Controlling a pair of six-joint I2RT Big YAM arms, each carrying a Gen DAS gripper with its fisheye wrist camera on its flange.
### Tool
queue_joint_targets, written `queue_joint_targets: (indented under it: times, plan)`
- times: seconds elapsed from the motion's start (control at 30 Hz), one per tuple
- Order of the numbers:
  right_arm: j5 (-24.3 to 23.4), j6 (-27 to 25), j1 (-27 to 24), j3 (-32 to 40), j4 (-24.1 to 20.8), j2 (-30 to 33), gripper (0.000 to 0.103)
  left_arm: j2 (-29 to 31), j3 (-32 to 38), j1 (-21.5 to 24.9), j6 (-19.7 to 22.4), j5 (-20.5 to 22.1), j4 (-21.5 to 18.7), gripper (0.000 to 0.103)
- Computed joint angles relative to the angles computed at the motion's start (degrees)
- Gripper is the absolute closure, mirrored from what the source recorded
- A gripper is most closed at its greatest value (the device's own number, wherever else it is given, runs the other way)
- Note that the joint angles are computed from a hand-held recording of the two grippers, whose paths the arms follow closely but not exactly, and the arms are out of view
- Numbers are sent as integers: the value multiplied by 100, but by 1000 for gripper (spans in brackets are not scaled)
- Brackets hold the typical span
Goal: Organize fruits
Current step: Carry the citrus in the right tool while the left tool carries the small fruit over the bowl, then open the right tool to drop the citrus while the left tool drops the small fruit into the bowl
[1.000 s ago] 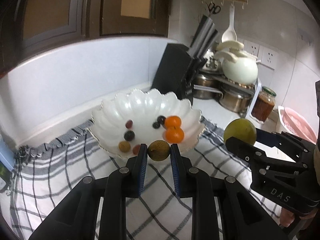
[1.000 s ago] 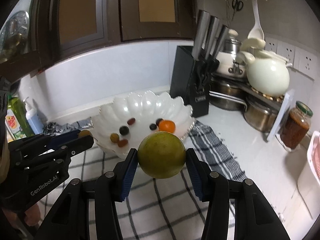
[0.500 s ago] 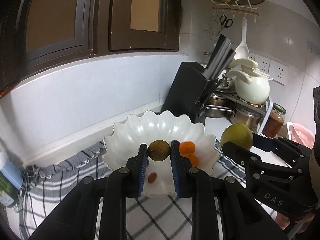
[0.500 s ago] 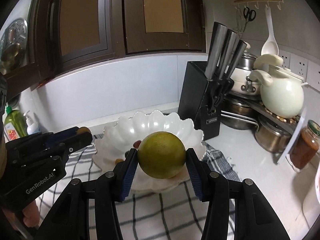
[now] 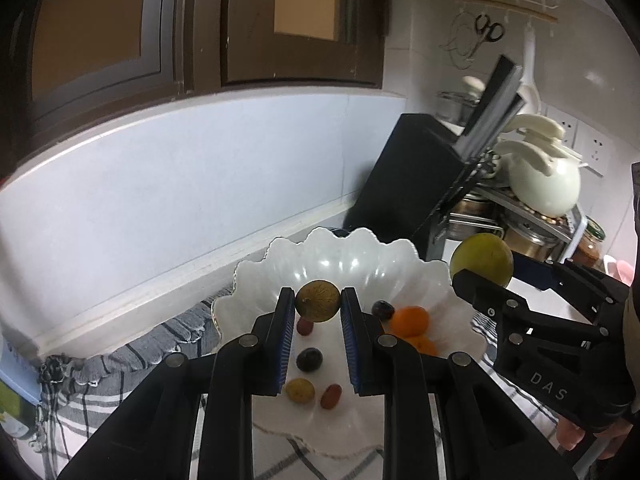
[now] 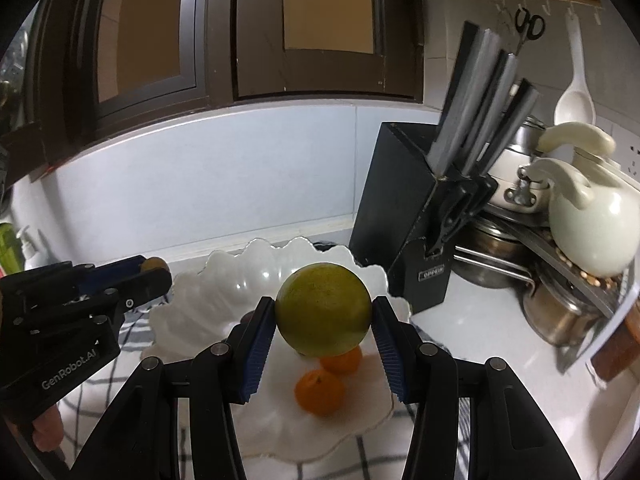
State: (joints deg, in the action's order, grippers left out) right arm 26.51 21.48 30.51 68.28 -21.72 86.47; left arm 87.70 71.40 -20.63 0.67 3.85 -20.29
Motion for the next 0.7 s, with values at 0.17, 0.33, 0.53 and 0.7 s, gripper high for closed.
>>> queue_joint_targets:
  times: [0.17,0.33,0.53,0.7]
  plan:
    - [-201,-136,-193,302,-62,343,53,454,482,84,-111,78,-322,79]
    - [-508,-146,-387,597,-198,688,53,820,857,104,-109,75,-577,79]
    - [-738,-138,-564,946,-473,1085,53,1234,1276,91,36,-5,-819,79]
    - [-910,-120,-672,1162,-670,1324,53,1526,1591,89,83,-63,-1040,79]
